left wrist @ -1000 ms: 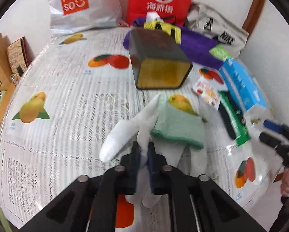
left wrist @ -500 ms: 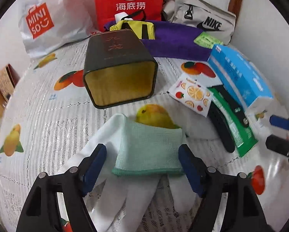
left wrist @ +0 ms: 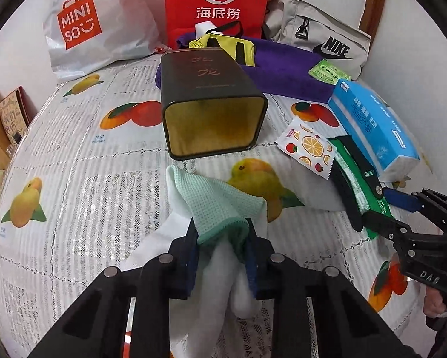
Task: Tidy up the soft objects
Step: 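Grasp the white glove with the left tool while the right tool grasps the black watch strap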
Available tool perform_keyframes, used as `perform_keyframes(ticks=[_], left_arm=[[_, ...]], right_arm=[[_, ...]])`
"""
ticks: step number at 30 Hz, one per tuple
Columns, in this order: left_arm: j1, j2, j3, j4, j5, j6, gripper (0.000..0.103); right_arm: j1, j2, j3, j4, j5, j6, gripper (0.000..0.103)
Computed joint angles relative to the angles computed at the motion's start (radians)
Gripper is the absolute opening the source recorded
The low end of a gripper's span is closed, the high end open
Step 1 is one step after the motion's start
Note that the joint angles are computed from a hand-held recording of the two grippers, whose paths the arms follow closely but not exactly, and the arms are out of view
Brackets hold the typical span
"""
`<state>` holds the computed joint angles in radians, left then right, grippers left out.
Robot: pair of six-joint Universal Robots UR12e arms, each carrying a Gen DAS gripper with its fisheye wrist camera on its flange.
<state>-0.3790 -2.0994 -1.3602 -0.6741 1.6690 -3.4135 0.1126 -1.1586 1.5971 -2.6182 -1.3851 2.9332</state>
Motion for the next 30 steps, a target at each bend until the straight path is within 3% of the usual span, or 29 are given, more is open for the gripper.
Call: perform_keyframes(ticks=[4, 15, 27, 30], left_arm=[[0.004, 0.002, -0.005, 0.008, -0.011, -0.010, 0.026], [0.000, 0.002, -0.002, 0.003, -0.002, -0.018, 0.027], [-0.001, 0.002, 0.001, -0.008, 0.001, -0.016, 0.027], [-0.002, 0.002, 0.001, -0.009, 0.003, -0.014, 0.027]], right_arm=[[0.007, -0.008, 0.011, -0.007, -0.020, -0.060, 0.037], [-0.032, -0.096, 0.094, 0.109, 0.056, -0.177, 0.039], [-0.038, -0.032, 0.041, 0.008, 0.077, 0.011, 0.042], [-0.030, -0.027, 0.036, -0.001, 0.061, -0.015, 0.031]])
